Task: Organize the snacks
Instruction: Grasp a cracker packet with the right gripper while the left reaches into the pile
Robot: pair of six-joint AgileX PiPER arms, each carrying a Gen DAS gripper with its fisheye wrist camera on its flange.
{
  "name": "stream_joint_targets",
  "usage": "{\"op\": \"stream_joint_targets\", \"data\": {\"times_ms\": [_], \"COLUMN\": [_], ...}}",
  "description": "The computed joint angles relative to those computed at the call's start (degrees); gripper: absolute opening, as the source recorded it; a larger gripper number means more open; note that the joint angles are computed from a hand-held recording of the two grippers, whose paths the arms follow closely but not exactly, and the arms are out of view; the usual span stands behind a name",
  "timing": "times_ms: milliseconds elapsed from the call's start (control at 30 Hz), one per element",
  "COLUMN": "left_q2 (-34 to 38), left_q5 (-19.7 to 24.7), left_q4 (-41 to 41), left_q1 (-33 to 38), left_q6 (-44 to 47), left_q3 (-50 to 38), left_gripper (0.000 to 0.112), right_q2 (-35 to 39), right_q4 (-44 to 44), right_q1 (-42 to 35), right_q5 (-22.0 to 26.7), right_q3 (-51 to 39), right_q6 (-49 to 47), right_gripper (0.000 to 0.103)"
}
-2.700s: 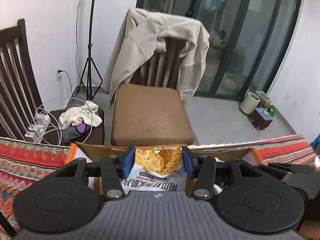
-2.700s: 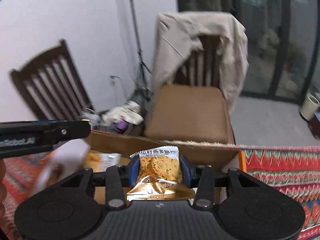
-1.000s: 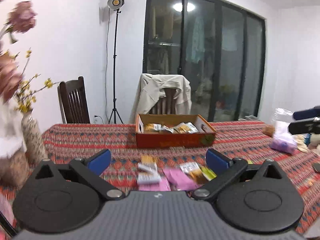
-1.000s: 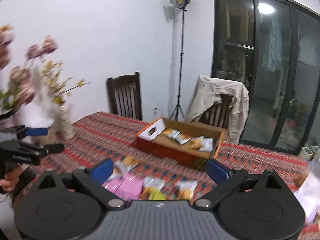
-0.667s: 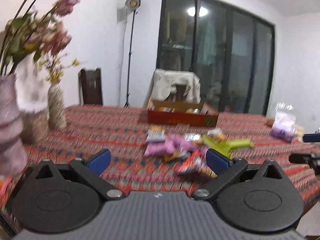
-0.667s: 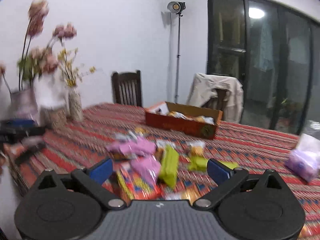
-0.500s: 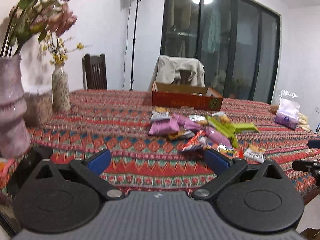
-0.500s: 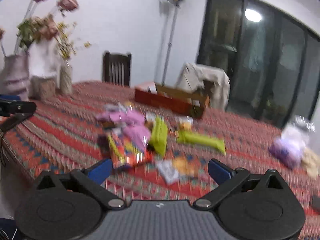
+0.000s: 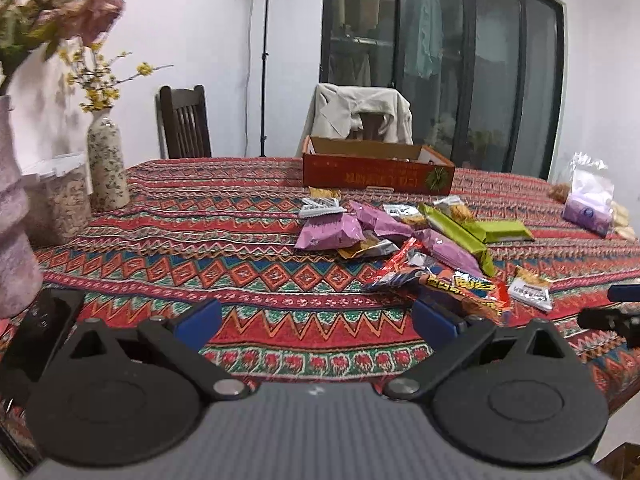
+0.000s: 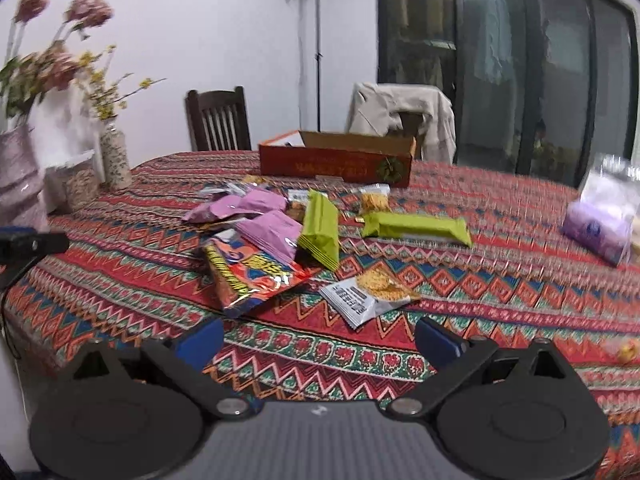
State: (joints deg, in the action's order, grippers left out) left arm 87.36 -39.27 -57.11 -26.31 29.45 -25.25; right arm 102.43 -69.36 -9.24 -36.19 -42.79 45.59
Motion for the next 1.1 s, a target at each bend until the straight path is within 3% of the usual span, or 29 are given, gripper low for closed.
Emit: {"op": "stream_joint_targets", "data": {"times_ms": [233,367,567,667,733,800,867,1000,1100], "left_q2": [9.45,14.47,20.77,23.59,25.46,28.26,32.28,37.93,40.12], "left_q5": [5.13,7.95,12.88,14.68,16.50,17.41,16.33,14.89,14.35], "left_q4": [12.28,13.11,17.47,17.28,12.00,2.25,-7.23,-25.24,-35.88], "left_q1": [6.49,9.31,10.93,9.50,7.83,5.74,3.73,1.06,0.43], "left_q6": [-2.88,-0.39,-1.05,0.11,6.82,18.27,29.73,52.65,63.53], "left_q3": [-9.00,-15.46,-24.81,-29.86,-34.19,-39.22,-44.57,-53.85,-58.26], "left_gripper": [0.103,0.103,0.103,0.103,0.103,0.102,0.093,0.086,0.086], "right_q2": [13.11,19.57,24.22,25.52,25.75,25.84,25.64,25.27,24.94], "right_q4": [-4.16,-4.81,-6.61,-6.86,-4.45,-5.56,-7.33,-9.74,-9.28], "right_q1": [3.89,5.37,8.30,10.21,11.65,11.21,10.45,8.40,6.96], "right_q5": [4.83,6.38,9.03,12.56,15.88,15.68,15.39,13.57,11.81], "right_q3": [-15.63,-23.47,-31.67,-34.48,-35.04,-35.36,-35.33,-34.88,-33.76], "right_q6": [15.25,21.18,24.58,23.05,17.94,17.38,17.57,18.98,17.94], "right_gripper": [0.092,0.089,0.081,0.072,0.064,0.056,0.050,0.048,0.048]}}
